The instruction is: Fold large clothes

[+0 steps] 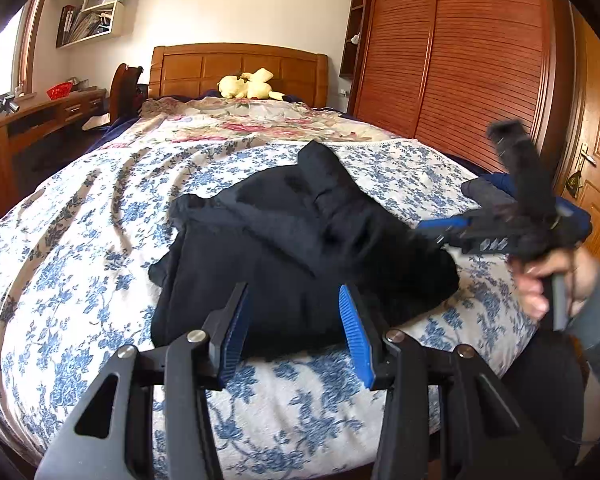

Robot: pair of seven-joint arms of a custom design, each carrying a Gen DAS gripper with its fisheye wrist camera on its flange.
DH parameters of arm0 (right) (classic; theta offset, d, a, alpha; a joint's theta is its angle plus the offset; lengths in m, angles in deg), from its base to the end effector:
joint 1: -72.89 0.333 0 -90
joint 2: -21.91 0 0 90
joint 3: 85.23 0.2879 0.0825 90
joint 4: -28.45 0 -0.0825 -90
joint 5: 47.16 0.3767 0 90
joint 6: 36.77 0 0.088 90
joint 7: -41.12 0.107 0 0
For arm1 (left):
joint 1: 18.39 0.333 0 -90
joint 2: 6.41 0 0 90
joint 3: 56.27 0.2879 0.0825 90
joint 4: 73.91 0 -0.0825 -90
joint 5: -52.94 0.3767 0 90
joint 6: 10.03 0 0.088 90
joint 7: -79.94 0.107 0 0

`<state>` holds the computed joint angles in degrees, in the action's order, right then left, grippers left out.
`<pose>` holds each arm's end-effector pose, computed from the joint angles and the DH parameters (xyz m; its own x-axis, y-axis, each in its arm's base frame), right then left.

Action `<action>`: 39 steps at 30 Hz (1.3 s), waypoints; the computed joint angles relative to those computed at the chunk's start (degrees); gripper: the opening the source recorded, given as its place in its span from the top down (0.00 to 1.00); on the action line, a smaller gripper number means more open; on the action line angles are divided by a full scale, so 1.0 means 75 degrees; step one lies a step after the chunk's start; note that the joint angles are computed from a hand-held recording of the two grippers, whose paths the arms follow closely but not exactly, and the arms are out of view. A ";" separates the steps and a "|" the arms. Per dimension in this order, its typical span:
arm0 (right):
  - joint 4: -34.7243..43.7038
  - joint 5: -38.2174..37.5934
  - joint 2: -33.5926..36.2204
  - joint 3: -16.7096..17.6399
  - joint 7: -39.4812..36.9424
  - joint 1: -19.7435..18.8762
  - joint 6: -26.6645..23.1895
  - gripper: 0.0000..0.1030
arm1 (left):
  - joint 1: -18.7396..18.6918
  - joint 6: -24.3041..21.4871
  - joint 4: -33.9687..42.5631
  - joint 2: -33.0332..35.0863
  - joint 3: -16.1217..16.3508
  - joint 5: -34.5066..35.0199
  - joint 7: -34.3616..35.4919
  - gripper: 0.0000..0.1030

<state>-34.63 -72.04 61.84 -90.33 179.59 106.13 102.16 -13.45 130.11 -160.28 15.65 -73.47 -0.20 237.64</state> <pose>0.6663 0.3809 0.4631 -0.0499 -0.9963 -0.0693 -0.7308 0.0837 -0.6775 0.6872 -0.1170 0.4937 -0.7416 -0.6539 0.1499 -0.4537 0.3243 -0.8300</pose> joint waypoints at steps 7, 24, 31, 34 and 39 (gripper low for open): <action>-0.0395 0.0721 0.0163 0.0319 -0.0894 -0.0405 0.1102 0.60 | -0.0344 0.0273 0.0085 -0.0012 0.0133 0.0861 -0.0803 0.58; -0.1199 0.0100 -0.0394 -0.0079 -0.0275 -0.0090 0.1356 0.61 | -0.0859 0.0609 0.0046 -0.0139 0.0043 0.2213 -0.1972 0.58; -0.2331 -0.0675 -0.1235 -0.0326 0.0597 0.0045 0.1577 0.61 | -0.1085 0.0817 0.0125 -0.0005 0.0074 0.2885 -0.2410 0.58; -0.2649 -0.0914 -0.1470 -0.0259 0.0844 -0.0022 0.1589 0.61 | -0.1114 0.0913 0.0141 0.0048 0.0051 0.3059 -0.2553 0.58; -0.2987 -0.1292 -0.1728 -0.0142 0.1127 -0.0109 0.1524 0.60 | -0.1147 0.0980 0.0198 0.0122 0.0013 0.3291 -0.2757 0.58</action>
<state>-57.03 -81.73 48.87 -91.40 188.04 105.31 113.59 -22.05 137.46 -158.80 16.57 -73.38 24.49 216.96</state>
